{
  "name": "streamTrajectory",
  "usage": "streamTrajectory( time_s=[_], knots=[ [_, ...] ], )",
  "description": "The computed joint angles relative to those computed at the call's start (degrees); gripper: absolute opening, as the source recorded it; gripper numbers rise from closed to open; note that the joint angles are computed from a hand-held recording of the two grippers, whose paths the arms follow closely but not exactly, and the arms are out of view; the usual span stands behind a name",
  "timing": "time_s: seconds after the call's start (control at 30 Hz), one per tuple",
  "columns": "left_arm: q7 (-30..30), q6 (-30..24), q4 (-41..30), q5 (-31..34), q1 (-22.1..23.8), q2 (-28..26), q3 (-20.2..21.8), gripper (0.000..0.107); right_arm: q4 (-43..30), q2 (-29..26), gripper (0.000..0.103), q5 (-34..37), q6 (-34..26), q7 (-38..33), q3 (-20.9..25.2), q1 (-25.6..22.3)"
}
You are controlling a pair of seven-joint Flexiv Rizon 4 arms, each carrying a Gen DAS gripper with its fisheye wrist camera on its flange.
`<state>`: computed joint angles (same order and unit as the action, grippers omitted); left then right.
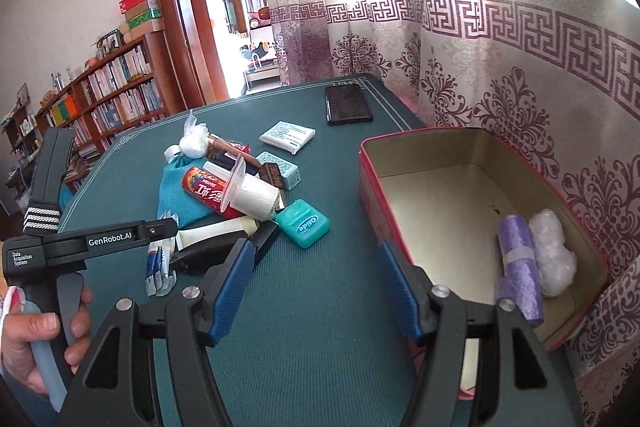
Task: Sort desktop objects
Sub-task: 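Grasp the blue-white toothpaste sachets with the left tool while the right tool reaches the black hairbrush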
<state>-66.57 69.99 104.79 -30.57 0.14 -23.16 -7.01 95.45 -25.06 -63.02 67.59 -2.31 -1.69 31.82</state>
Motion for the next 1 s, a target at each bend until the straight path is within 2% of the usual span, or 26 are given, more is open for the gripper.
streamTrajectory(
  time_s=[0.3,0.37,0.47,0.6,0.7,0.83,1.0],
  knots=[
    [-0.99,-3.32,-1.54,-0.05,0.56,-1.96,0.46,0.068,-3.05,-2.88,0.070,6.71,-1.30,-6.72,1.14,1.43],
    [-0.56,-2.63,-1.27,-0.63,1.11,-2.07,0.04,0.068,-3.38,-3.22,0.070,8.09,-1.59,-7.85,1.14,1.80],
    [-3.55,-1.63,-2.11,4.24,-0.80,-2.39,3.27,0.068,-3.93,-3.75,0.070,10.65,-1.48,-9.74,1.46,1.92],
    [-8.66,-0.74,-3.19,11.65,-2.72,-2.84,7.37,0.068,-5.03,-4.80,0.075,15.34,0.39,-13.27,2.18,1.50],
    [-9.93,-0.46,-3.33,13.85,-2.04,-2.84,7.41,0.068,-6.57,-5.82,0.078,18.06,1.26,-15.58,1.99,1.62],
    [-8.76,0.46,-2.94,13.77,-0.49,-2.86,5.74,0.068,-10.58,-8.45,0.078,22.35,2.45,-20.10,2.16,1.43],
    [-8.00,1.45,-2.90,14.30,-0.14,-3.13,5.17,0.071,-17.63,-13.26,0.078,28.06,1.99,-29.10,3.77,0.98]
  ],
)
